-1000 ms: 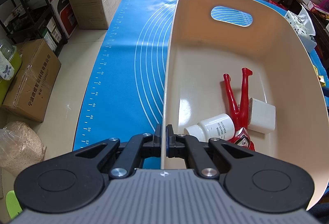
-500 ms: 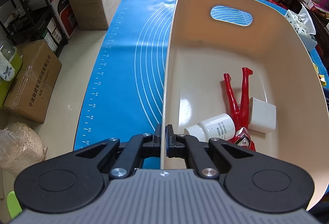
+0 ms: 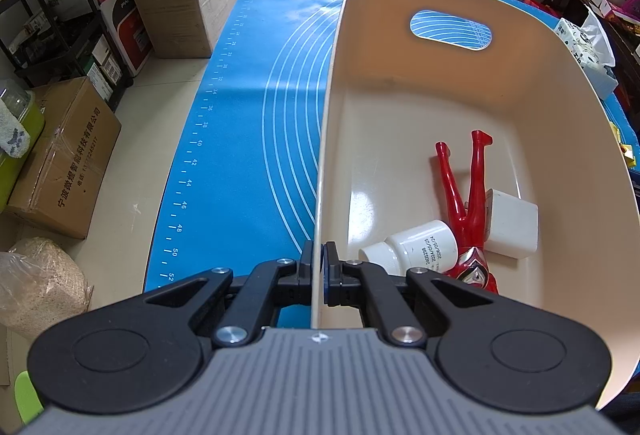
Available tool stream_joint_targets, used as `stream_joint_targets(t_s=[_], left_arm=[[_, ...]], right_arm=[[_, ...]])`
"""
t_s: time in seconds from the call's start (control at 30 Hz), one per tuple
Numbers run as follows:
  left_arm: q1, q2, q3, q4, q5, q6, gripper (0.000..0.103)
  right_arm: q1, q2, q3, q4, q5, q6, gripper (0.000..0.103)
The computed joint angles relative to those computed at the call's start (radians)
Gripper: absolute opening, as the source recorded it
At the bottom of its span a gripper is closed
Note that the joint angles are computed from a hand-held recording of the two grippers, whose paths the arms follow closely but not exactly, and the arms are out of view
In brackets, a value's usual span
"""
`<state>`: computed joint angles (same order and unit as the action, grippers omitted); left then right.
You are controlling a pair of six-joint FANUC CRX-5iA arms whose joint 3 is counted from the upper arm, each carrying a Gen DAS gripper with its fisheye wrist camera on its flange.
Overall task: Organize rigid objects
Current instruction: 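Move the right gripper down onto the green tape roll, then close the right gripper on the green tape roll and lift it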
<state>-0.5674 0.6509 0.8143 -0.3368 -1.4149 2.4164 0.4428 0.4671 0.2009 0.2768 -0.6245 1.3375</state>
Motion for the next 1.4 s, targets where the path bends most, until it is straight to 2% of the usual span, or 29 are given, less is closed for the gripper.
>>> stream_joint_targets(t_s=[0.27, 0.67, 0.8, 0.9, 0.97, 1.07, 1.1, 1.13, 1.17, 1.23, 1.4], left_arm=[[0.0, 0.0, 0.001, 0.0, 0.0, 0.0, 0.005], [0.0, 0.001, 0.002, -0.001, -0.002, 0.0, 0.005], [-0.002, 0.003, 0.005, -0.003, -0.006, -0.001, 0.005], [-0.002, 0.004, 0.007, -0.003, -0.007, -0.001, 0.005], [-0.002, 0.004, 0.007, -0.002, -0.006, 0.0, 0.005], [-0.002, 0.005, 0.008, -0.003, -0.008, -0.001, 0.005], [-0.002, 0.005, 0.008, -0.003, -0.008, -0.001, 0.005], [-0.002, 0.004, 0.007, -0.003, -0.007, -0.001, 0.005], [-0.002, 0.004, 0.007, -0.003, -0.007, 0.0, 0.005], [-0.002, 0.005, 0.008, -0.003, -0.007, -0.001, 0.005], [-0.003, 0.003, 0.006, -0.004, -0.007, -0.001, 0.005]], right_arm=[[-0.004, -0.005, -0.003, -0.007, 0.01, -0.018, 0.053], [0.011, -0.009, -0.114, 0.292, 0.117, -0.246, 0.05], [0.013, -0.007, -0.139, 0.345, 0.157, -0.258, 0.05], [0.01, -0.009, -0.178, 0.446, 0.193, -0.312, 0.05], [0.01, -0.009, -0.185, 0.469, 0.199, -0.317, 0.05], [0.024, -0.001, -0.137, 0.372, 0.138, -0.225, 0.05], [0.034, 0.024, -0.075, 0.308, 0.047, -0.172, 0.049], [0.038, 0.054, -0.002, 0.227, -0.052, -0.122, 0.044], [0.032, 0.073, 0.045, 0.161, -0.108, -0.103, 0.04], [0.019, 0.07, 0.071, 0.095, -0.11, -0.087, 0.039], [0.016, 0.056, 0.051, 0.087, -0.053, -0.078, 0.038]])
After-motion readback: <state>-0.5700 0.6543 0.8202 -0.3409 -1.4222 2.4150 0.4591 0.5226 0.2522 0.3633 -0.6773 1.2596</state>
